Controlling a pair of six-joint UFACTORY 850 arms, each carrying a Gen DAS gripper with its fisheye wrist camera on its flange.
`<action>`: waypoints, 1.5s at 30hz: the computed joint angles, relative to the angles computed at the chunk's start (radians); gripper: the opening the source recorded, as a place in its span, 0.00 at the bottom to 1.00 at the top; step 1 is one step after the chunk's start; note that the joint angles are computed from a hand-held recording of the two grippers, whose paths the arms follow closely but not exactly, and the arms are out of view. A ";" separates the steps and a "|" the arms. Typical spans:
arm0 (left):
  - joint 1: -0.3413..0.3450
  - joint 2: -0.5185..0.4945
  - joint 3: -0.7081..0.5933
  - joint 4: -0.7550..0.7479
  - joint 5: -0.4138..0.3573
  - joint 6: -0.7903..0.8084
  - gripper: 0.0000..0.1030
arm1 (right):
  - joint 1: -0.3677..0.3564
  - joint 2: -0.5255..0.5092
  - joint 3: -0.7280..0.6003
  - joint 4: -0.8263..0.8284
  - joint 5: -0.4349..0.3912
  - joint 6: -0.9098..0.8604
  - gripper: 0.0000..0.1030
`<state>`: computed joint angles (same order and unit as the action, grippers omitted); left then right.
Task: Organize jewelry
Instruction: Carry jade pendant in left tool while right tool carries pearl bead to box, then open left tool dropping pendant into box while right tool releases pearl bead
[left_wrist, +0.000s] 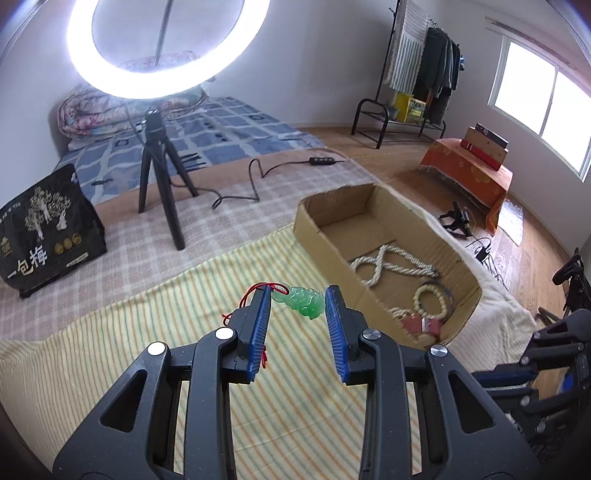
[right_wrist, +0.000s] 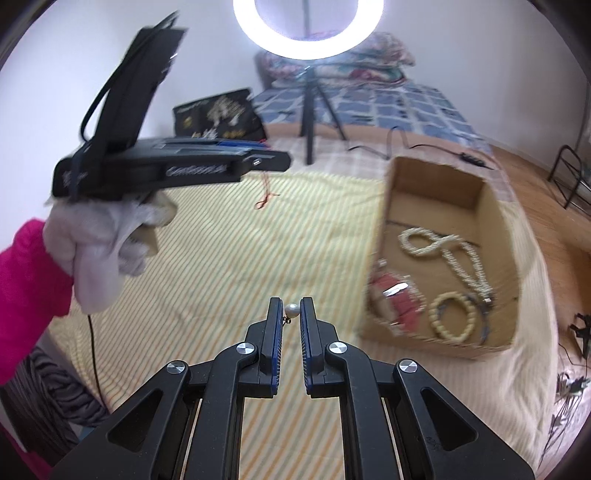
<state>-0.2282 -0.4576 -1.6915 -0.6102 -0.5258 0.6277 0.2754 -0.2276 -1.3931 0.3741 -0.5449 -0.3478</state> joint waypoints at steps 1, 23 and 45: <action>-0.003 -0.004 -0.009 -0.003 -0.002 0.001 0.29 | -0.008 -0.001 -0.005 0.000 0.002 0.004 0.07; -0.107 -0.263 -0.416 0.138 -0.085 -0.157 0.29 | -0.114 -0.067 -0.097 -0.163 -0.001 0.181 0.07; -0.160 -0.521 -0.799 0.317 -0.226 -0.347 0.29 | -0.133 -0.105 -0.125 -0.201 -0.044 0.226 0.07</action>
